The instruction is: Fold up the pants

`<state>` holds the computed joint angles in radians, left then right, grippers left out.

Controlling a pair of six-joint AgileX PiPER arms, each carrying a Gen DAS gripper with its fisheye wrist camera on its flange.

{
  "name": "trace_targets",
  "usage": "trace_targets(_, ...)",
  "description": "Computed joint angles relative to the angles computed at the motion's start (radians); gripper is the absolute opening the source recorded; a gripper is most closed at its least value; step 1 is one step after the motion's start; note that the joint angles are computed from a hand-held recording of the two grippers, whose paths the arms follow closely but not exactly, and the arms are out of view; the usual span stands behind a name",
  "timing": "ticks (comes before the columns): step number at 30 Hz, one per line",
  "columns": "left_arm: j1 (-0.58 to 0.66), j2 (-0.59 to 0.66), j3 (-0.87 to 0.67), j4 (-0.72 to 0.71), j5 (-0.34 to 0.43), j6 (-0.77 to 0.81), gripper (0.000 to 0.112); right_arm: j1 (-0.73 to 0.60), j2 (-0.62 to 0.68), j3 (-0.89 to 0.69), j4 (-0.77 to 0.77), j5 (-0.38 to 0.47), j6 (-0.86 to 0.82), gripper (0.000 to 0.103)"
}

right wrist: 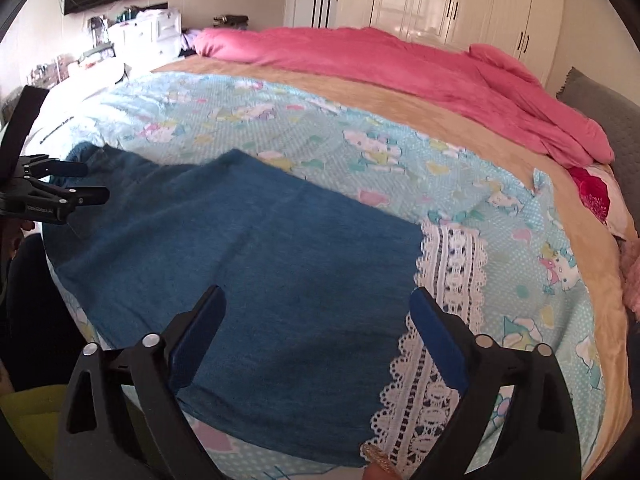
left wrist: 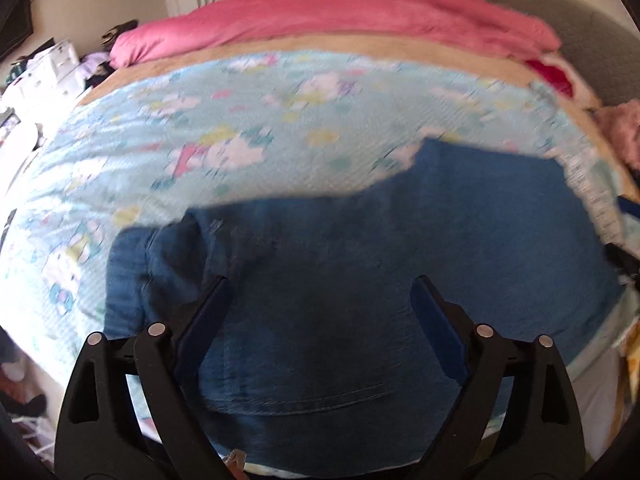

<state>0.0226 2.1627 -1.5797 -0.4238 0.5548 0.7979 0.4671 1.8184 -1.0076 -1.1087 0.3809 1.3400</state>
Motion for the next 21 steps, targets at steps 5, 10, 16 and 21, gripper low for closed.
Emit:
trace_targets(5, 0.073, 0.03, 0.017, -0.078, 0.013, 0.117, 0.084, -0.071, 0.068, -0.016, 0.274, 0.106, -0.2, 0.094)
trace_targets(10, 0.093, 0.02, 0.036, -0.161, 0.017, 0.189, 0.083, -0.192, -0.011, 0.142, 0.372, -0.11, -0.191, 0.096)
trace_targets(16, 0.096, -0.024, 0.058, -0.22, 0.055, 0.211, 0.087, -0.123, -0.099, 0.187, 0.031, -0.073, 0.177, 0.097)
trace_targets(21, 0.09, -0.082, 0.105, -0.275, 0.042, 0.264, 0.093, -0.066, -0.184, 0.203, -0.07, -0.041, 0.275, 0.097)
